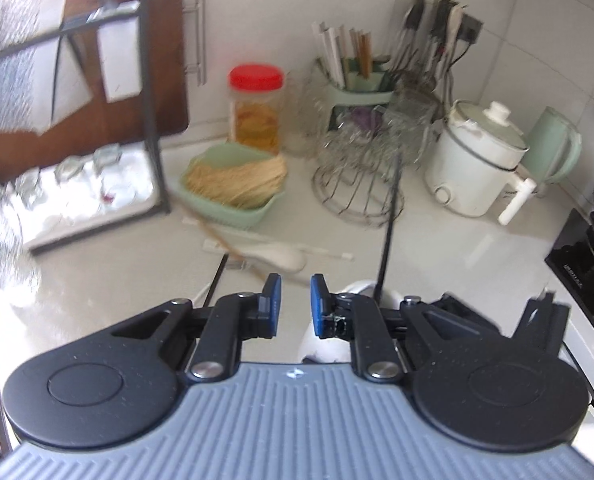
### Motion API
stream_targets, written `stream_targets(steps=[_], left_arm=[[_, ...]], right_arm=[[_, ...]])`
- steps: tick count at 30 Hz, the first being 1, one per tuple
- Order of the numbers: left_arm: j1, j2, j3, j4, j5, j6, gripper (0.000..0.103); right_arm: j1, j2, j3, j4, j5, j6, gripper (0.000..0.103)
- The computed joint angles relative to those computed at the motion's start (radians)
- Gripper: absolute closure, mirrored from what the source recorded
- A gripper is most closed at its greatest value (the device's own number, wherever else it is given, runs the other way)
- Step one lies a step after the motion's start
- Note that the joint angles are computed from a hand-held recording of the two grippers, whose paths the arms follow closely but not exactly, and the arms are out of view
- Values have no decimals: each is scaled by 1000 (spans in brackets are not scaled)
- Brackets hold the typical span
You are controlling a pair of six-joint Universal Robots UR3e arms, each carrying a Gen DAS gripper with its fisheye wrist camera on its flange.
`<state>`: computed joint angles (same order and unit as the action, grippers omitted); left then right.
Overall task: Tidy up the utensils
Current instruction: 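Move the left gripper back to the copper spoon on the counter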
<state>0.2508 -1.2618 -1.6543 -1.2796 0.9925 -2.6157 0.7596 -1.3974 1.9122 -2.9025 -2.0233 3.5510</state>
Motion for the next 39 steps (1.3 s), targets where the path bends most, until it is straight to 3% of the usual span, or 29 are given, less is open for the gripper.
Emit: stream_targets(steps=[16, 20, 22, 31, 39], left_arm=[[45, 64, -119, -30, 80, 36, 84], [63, 66, -149, -20, 103, 30, 64], [74, 63, -173, 1, 121, 21, 60], [94, -19, -248, 162, 166, 22, 60], [62, -187, -234, 285, 178, 43, 60]], right_arm=[[18, 5, 7, -19, -22, 7, 12], [15, 4, 12, -25, -17, 3, 12], [15, 3, 4, -9, -16, 7, 12], [14, 11, -2, -13, -17, -1, 13], [28, 20, 4, -31, -40, 12, 12]])
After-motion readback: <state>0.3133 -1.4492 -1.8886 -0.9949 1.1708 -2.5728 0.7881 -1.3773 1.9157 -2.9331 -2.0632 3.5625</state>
